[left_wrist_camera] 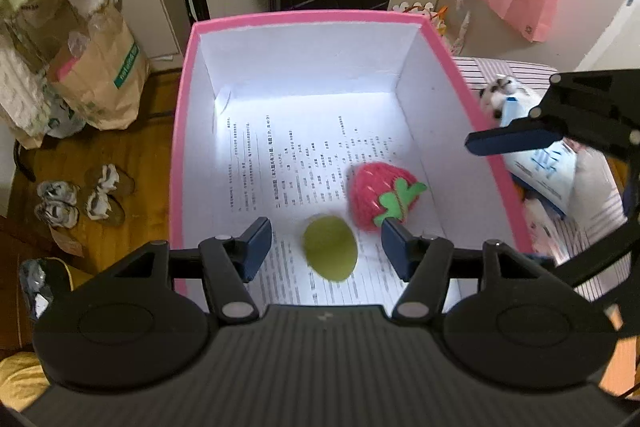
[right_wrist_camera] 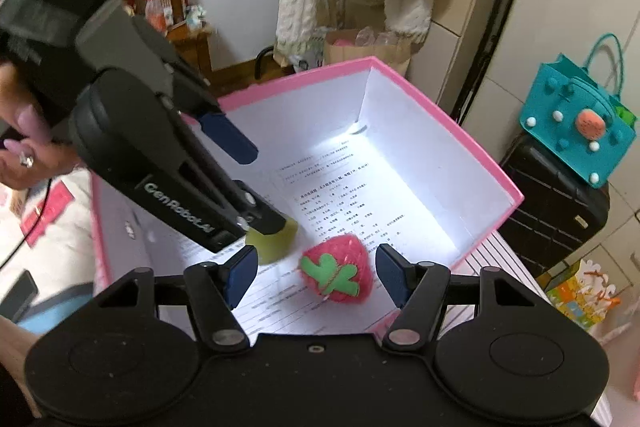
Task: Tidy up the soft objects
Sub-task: 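Open both grippers to drop the sponge and plush into the box, then grasp the white toothpaste box with the left gripper while the right gripper grasps the mesh bath puff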
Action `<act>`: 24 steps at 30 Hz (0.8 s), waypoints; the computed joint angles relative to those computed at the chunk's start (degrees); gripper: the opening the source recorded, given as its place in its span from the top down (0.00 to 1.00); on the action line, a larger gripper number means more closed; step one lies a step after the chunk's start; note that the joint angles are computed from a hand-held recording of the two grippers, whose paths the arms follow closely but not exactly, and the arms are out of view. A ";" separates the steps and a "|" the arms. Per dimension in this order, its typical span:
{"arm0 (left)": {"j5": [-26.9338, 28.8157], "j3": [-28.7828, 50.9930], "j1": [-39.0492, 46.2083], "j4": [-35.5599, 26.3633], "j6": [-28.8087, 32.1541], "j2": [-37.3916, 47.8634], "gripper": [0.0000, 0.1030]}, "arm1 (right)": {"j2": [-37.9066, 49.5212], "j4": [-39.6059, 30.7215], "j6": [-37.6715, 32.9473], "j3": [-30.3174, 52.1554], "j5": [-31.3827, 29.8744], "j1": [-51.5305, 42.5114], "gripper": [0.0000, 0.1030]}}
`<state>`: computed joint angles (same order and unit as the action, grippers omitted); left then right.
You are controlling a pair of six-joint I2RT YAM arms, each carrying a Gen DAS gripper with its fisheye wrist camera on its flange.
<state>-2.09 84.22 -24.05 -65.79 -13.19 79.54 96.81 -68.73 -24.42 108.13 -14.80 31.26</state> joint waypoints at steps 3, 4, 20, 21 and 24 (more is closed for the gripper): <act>-1.60 1.46 -2.15 -2.88 -0.73 -2.36 0.40 | -1.78 -1.00 1.38 0.17 -0.70 -0.71 0.32; -2.10 1.66 -2.91 -3.58 -0.95 -3.15 0.39 | -2.49 -1.55 1.89 0.39 -0.66 -0.78 0.32; -11.69 7.20 -21.63 -15.91 -10.93 -9.34 0.38 | -17.62 -6.73 5.14 -5.79 -3.33 -4.26 0.32; -12.51 7.44 -23.30 -16.36 -11.87 -9.52 0.38 | -18.36 -7.09 5.07 -6.05 -3.63 -4.64 0.32; -14.37 7.83 -28.05 -17.28 -14.47 -9.87 0.36 | -21.54 -7.91 4.37 -7.59 -4.35 -6.21 0.32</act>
